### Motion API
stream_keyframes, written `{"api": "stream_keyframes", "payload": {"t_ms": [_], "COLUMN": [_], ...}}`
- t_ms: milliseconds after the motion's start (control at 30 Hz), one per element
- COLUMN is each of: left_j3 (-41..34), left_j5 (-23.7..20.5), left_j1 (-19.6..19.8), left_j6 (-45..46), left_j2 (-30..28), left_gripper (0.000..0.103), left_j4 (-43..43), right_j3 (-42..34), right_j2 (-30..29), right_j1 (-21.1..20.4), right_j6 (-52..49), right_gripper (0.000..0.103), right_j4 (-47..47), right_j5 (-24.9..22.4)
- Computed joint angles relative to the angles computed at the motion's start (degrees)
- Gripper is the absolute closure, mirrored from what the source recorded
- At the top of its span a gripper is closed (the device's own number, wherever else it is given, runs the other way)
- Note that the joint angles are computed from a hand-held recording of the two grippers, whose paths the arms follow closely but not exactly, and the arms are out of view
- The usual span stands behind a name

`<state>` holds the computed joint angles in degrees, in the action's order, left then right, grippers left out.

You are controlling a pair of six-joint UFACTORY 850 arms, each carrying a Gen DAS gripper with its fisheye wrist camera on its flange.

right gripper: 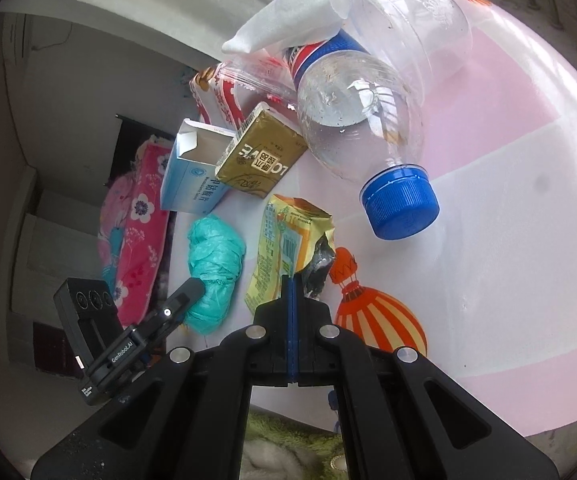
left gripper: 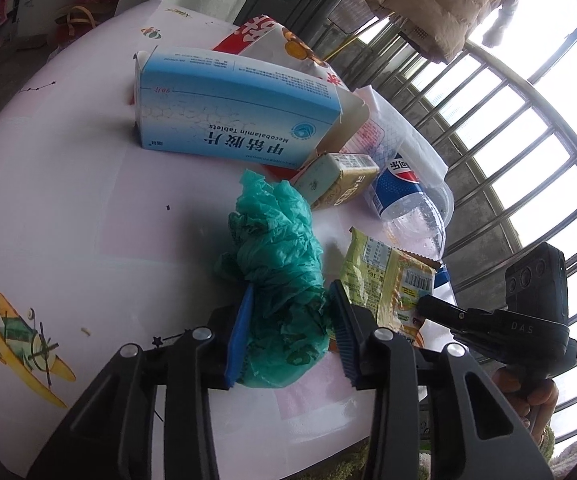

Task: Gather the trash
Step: 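Lift the green bag and snack packet and carry them toward the blue basket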

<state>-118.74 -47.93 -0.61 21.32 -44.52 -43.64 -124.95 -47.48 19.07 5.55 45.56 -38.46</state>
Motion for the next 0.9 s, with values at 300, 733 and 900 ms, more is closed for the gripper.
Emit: {"api": "stream_keyframes", "payload": {"t_ms": [300, 733, 900], "left_j3": [6.14, 15.47, 16.08], "left_j5": [3.23, 10.63, 11.37], "left_j1": [0.42, 2.52, 2.75], "left_j6": [5.42, 14.57, 17.40], "left_j2": [4.53, 13.12, 14.55], "left_gripper": [0.074, 0.075, 0.075], "left_j4": [-4.16, -11.65, -14.41], "right_j3": [-6.69, -11.60, -8.77], "right_j2": [-1.83, -1.62, 0.99], "right_j1": [2.12, 4.25, 4.11], "right_j6": [5.11, 4.57, 3.38], "right_gripper": [0.103, 0.103, 0.103], "right_j4": [-11.32, -18.03, -18.17], "right_j5": [-0.56, 0.89, 4.33]}}
